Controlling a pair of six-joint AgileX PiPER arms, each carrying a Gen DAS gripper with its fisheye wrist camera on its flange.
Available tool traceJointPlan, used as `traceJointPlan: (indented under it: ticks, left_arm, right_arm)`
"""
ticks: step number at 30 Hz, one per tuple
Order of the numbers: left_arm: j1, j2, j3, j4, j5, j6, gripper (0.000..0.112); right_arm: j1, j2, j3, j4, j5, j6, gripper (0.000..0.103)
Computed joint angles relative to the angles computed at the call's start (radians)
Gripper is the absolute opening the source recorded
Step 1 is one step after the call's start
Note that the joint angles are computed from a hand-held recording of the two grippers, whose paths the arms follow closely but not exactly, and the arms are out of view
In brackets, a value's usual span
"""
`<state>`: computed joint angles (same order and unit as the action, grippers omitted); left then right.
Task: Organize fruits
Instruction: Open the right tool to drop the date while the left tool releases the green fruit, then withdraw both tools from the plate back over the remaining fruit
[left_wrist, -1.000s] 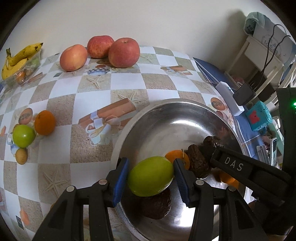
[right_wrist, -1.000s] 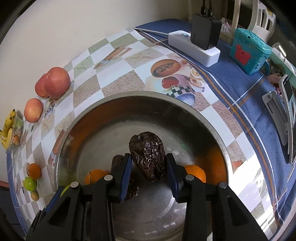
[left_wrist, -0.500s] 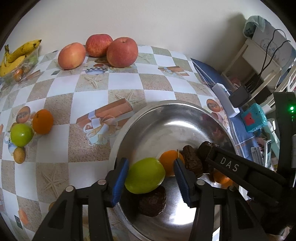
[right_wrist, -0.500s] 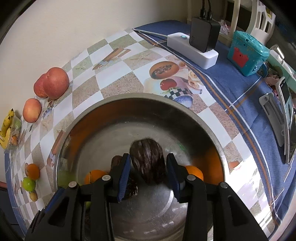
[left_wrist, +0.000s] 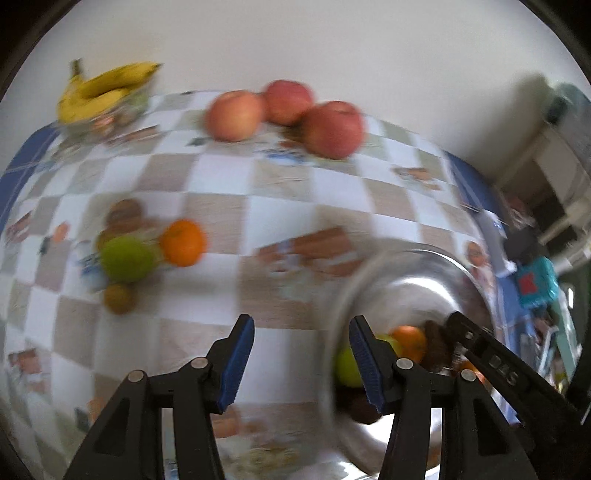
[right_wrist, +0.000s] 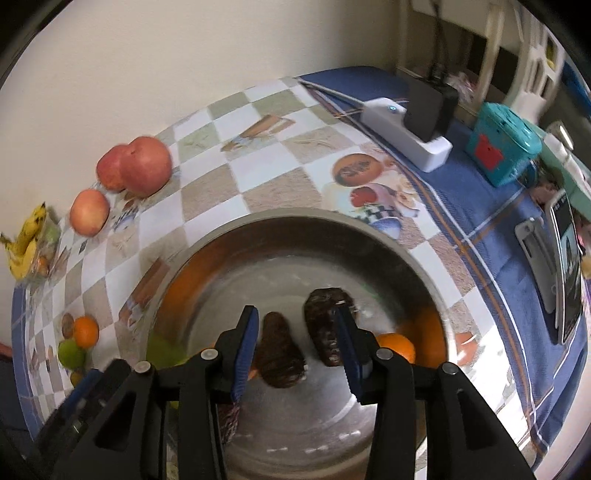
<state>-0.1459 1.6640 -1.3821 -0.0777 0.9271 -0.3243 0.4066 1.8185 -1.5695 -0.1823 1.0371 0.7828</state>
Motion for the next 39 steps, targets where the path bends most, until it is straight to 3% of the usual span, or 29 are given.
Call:
traceJointPlan:
  ticks: [1, 3, 4, 6, 9, 21, 31, 39]
  left_arm:
    - [0.009, 0.001, 0.001, 0.014, 0.007, -0.008, 0.059]
    - [0.030, 0.004, 0.002, 0.042, 0.022, -0.025, 0.072]
    - [0.039, 0.006, 0.003, 0.061, 0.028, -0.045, 0.080]
    - [0.052, 0.011, 0.011, 0.096, 0.032, -0.089, 0.085]
    - [0.058, 0.014, 0.027, 0.163, 0.034, -0.147, 0.100]
    - [0.048, -0.022, 0.057, 0.289, -0.046, -0.175, 0.103]
    - [0.054, -0.033, 0.035, 0.325, -0.039, -0.138, 0.103]
    - [0.114, -0.024, 0.024, 0.292, -0.020, -0.087, 0.103]
  right_arm:
    - [0.007, 0.008, -0.008, 0.002, 0.001, -0.006, 0.062]
    - [0.017, 0.014, -0.011, 0.003, -0.006, -0.007, 0.077]
    - [0.023, 0.018, -0.013, -0.003, -0.009, -0.007, 0.078]
    - [0.034, 0.026, -0.023, -0.012, -0.002, -0.011, 0.078]
    - [0.044, 0.030, -0.023, -0.021, -0.007, -0.014, 0.097]
    - [0.074, 0.030, -0.023, -0.035, -0.055, -0.028, 0.097]
    - [0.108, 0.062, -0.054, -0.044, -0.024, -0.024, 0.097]
    - [0.128, 0.067, -0.061, -0.018, -0.047, -0.048, 0.097]
